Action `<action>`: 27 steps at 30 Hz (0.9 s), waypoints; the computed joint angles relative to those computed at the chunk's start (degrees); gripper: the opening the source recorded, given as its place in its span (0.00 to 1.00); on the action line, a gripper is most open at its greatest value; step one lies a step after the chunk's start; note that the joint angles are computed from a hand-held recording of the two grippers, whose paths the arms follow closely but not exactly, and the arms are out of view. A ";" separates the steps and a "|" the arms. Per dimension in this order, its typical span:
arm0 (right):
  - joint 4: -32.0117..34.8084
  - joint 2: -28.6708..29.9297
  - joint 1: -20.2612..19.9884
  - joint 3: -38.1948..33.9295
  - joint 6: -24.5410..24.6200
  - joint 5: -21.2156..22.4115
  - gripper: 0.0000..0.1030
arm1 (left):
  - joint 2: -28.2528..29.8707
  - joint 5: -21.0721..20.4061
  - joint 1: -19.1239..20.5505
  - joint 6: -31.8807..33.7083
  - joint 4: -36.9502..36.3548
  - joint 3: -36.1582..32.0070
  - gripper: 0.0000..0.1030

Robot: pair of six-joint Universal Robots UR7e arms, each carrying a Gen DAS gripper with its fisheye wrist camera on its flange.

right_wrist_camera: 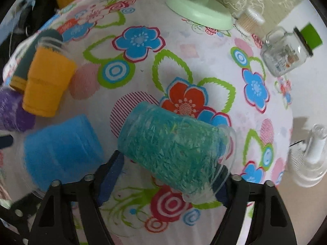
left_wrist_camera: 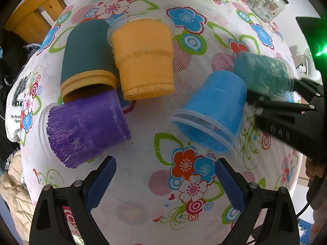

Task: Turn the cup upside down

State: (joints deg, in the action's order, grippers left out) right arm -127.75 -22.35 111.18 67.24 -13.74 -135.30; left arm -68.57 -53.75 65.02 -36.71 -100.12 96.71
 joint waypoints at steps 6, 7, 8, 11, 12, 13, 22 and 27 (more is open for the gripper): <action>-0.99 -3.09 -1.69 3.11 4.99 8.06 0.15 | 1.04 0.26 -0.43 0.07 0.64 -0.63 0.95; -1.98 -3.75 -1.76 4.11 5.35 9.10 0.14 | 1.17 0.32 -0.61 -0.01 0.88 -0.70 0.95; -3.20 -4.45 -1.89 5.17 5.73 10.40 0.14 | 1.19 0.36 -0.67 0.08 1.02 -0.73 0.95; -8.21 -6.85 -2.54 8.89 5.22 16.59 0.14 | 0.52 0.48 -0.88 0.49 0.77 -0.03 0.95; -10.88 -7.72 -2.65 10.50 4.18 18.78 0.14 | 0.42 0.50 -1.08 0.57 0.66 0.04 0.95; -14.77 -8.75 -2.68 12.85 2.77 21.13 0.14 | 0.34 0.74 -1.22 0.66 0.60 0.08 0.95; -41.93 -12.10 -7.10 28.87 2.02 35.89 0.14 | -0.95 6.06 -3.76 3.29 -1.87 4.18 0.95; -54.73 -13.13 -8.46 36.26 2.40 38.50 0.14 | -2.16 7.46 -4.25 6.58 -7.15 8.49 0.95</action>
State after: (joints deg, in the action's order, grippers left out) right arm -182.48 -35.48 102.71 103.50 -11.34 -96.80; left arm -70.73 -46.29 60.78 -30.13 -107.27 105.20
